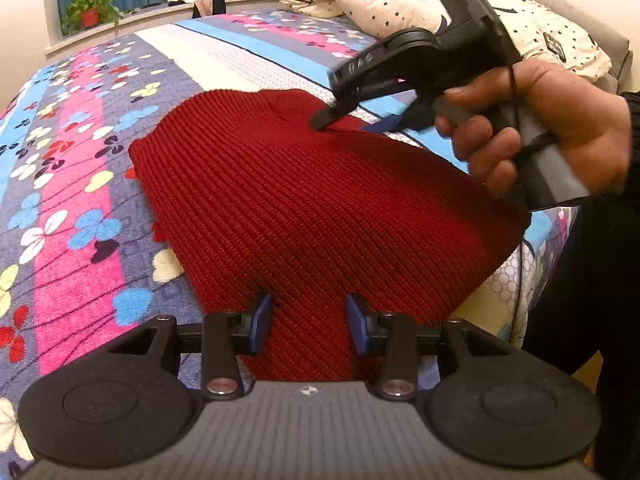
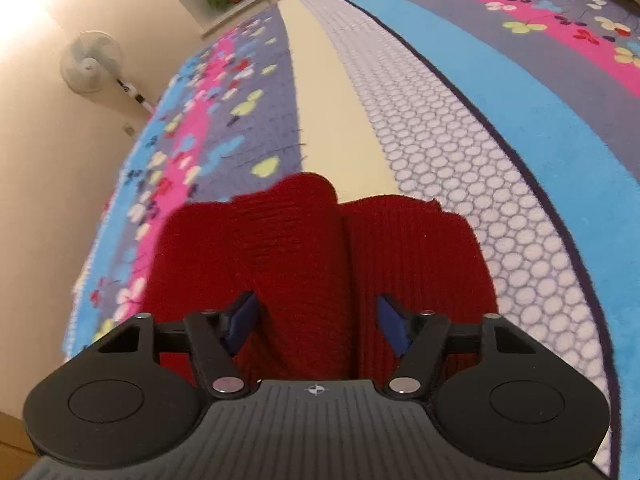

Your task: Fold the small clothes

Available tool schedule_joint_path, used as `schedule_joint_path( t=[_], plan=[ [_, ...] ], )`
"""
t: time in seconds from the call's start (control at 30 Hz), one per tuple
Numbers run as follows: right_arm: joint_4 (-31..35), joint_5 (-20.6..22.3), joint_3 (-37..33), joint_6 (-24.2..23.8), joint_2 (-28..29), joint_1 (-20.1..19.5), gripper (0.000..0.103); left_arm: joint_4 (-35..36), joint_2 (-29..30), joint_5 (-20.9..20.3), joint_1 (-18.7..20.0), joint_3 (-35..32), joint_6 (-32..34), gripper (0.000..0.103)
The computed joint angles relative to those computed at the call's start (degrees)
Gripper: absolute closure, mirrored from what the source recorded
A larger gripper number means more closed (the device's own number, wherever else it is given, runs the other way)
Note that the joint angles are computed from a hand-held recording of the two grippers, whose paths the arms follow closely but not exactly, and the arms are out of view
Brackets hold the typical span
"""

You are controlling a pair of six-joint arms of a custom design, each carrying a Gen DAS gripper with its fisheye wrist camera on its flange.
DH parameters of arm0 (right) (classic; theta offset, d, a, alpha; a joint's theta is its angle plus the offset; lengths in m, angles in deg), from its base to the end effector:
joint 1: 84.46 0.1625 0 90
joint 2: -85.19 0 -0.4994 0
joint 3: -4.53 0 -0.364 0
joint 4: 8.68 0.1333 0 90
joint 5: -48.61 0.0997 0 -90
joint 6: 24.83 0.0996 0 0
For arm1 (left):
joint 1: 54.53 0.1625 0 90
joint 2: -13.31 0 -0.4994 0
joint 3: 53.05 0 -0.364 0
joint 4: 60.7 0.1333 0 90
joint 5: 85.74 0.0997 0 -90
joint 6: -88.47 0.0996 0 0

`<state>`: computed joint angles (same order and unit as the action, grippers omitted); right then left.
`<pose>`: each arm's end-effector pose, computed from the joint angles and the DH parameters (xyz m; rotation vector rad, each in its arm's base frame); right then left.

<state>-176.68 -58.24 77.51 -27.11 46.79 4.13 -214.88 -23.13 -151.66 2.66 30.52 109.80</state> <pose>0.0840 -0.8313 0.2654 -0.1358 -2.6447 1.0394 -0.2718 -0.7426 0.1347 1.1592 2.4590 -0.4632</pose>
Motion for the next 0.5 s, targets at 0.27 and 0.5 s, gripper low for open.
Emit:
schedule_joint_path(
  t=[0.27,0.5],
  plan=[
    [-18.40,4.65,6.41,-5.04,-1.92,-0.06,0.090,-3.08,-0.72,-2.25,-0.17,1.44,1.15,0.058],
    [-19.13,-6.73,8.89,-8.94,-2.82,0.91,0.068,-12.20,-1.46,-1.64,-0.36,3.45,-1.88,0.058]
  ],
)
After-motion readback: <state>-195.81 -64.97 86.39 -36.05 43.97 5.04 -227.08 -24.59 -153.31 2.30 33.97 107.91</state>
